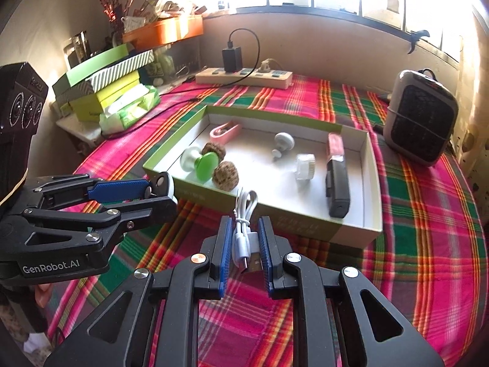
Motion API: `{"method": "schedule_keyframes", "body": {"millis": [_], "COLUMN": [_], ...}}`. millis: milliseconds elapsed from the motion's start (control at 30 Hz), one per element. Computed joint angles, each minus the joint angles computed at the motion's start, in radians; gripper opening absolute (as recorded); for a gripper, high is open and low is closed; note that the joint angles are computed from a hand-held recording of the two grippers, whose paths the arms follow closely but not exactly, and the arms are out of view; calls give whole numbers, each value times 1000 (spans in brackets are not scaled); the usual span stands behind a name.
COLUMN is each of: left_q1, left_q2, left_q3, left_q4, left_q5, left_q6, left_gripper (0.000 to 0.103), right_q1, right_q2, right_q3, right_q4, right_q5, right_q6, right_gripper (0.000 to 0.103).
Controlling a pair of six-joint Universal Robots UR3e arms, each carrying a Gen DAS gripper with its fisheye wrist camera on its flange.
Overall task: Organize objects
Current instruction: 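Lift the white cable and the black disc toward the tray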
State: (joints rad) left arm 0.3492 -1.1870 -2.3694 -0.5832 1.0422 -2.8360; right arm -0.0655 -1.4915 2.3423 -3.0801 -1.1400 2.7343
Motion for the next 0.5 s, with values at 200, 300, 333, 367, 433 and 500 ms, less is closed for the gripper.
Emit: {"method": "schedule_keyframes", "body": {"millis": [200,300,333,367,433,500], "left_q1": [-34,-47,-52,-57,-62,-70], "left_q2": [-49,-83,-100,-110,-146,-181], "left_q3": [47,77,91,99,127,157], "left_q4": [34,45,54,61,70,72], "left_q5": [15,18,22,24,24,30], "left_q6": [-26,-35,-40,-44,-49,-58], "left_gripper": [44,44,44,44,44,44], "right_q1": [-29,-35,-35,-32,-32,-28], "right_q2": [-2,4,10,22,40,71], "right_q3": [-30,-49,-59,-76,-105,-145], "right_q4": [20,31,35,38,57,81], "right_q5": [10,12,11,7,11,17], "right_q6": [10,11,10,12,12,15], "right_gripper": [19,19,19,19,19,19]}}
